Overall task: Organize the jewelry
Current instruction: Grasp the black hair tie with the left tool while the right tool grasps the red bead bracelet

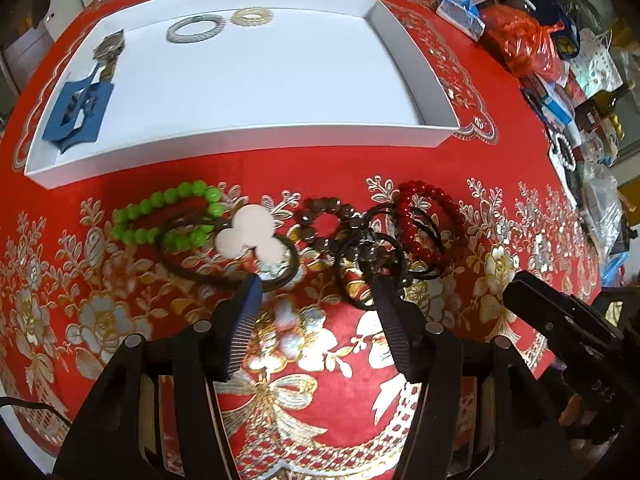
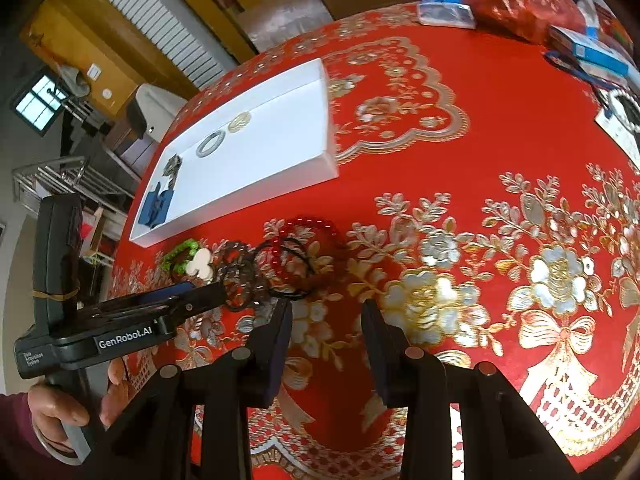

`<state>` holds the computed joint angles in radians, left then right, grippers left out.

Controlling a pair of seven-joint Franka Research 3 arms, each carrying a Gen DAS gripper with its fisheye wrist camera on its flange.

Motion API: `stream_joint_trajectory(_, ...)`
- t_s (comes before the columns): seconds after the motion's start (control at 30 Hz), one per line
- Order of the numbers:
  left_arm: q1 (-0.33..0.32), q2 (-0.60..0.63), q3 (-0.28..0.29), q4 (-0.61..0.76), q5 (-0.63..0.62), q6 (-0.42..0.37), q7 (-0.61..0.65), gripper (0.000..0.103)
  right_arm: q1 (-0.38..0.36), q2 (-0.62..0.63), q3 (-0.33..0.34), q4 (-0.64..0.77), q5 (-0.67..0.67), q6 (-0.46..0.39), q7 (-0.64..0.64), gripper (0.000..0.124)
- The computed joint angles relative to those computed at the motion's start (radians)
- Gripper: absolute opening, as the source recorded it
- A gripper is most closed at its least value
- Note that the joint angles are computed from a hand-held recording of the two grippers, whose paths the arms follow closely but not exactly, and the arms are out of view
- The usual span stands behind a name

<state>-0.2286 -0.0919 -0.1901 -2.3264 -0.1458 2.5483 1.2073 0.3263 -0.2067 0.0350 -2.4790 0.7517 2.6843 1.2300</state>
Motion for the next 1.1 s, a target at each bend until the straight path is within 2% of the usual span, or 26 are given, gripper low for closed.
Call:
stream_joint_trajectory(0.1, 0.001, 0.027, -0.012, 0.027, 0.055, -0.013, -0.036, 0.053, -0.001, 0.003, -0.009, 0.002, 0.020, -0.006, -0.016, 0.034)
stream_joint_trajectory(0.17, 0.001, 0.038, -0.016, 0.037, 0.090, -0.011, -0.056, 0.048, -0.003, 0.010, -0.012, 0.008, 0.029, -0.009, -0.027, 0.034)
stream_joint_trajectory(0.27, 0.000, 0.054, -0.019, 0.048, 0.098, 0.011, -0.054, 0.025, -0.007, 0.021, -0.013, 0.020, 0.036, -0.016, -0.044, 0.034)
stream_joint_trajectory(0.3, -0.002, 0.055, -0.019, 0.047, 0.074, 0.022, -0.030, 0.011, -0.009, 0.027, -0.012, 0.026, 0.036, -0.017, -0.048, 0.034)
stream_joint_trajectory(0.37, -0.001, 0.061, -0.023, 0.054, 0.113, 0.010, -0.036, 0.006, -0.011, 0.039, -0.009, 0.039, 0.035, -0.018, -0.057, 0.034)
stream_joint_trajectory(0.4, -0.001, 0.054, -0.020, 0.044, 0.094, 0.019, -0.017, 0.003, -0.012, 0.047, -0.009, 0.048, 0.039, -0.019, -0.065, 0.034)
stream_joint_trajectory(0.53, 0.002, 0.004, 0.004, -0.006, -0.068, 0.038, 0.103, 0.002, -0.017, 0.078, -0.001, 0.081, 0.034, -0.018, -0.079, 0.034)
stream_joint_trajectory(0.7, 0.002, -0.058, 0.043, -0.050, -0.173, 0.040, 0.182, 0.002, -0.028, 0.129, 0.008, 0.128, 0.015, -0.029, -0.075, 0.034)
stream_joint_trajectory(0.87, 0.007, -0.096, 0.060, -0.062, -0.201, 0.028, 0.189, 0.002, -0.033, 0.171, 0.025, 0.163, -0.029, -0.018, -0.070, 0.034)
stream_joint_trajectory(1.0, 0.005, -0.116, 0.070, -0.065, -0.206, 0.028, 0.196, 0.002, -0.034, 0.212, 0.036, 0.197, -0.121, -0.013, -0.030, 0.031)
stream_joint_trajectory(1.1, 0.005, -0.118, 0.077, -0.057, -0.214, 0.026, 0.200, 0.002, -0.029, 0.241, 0.042, 0.218, -0.259, -0.007, 0.039, 0.026)
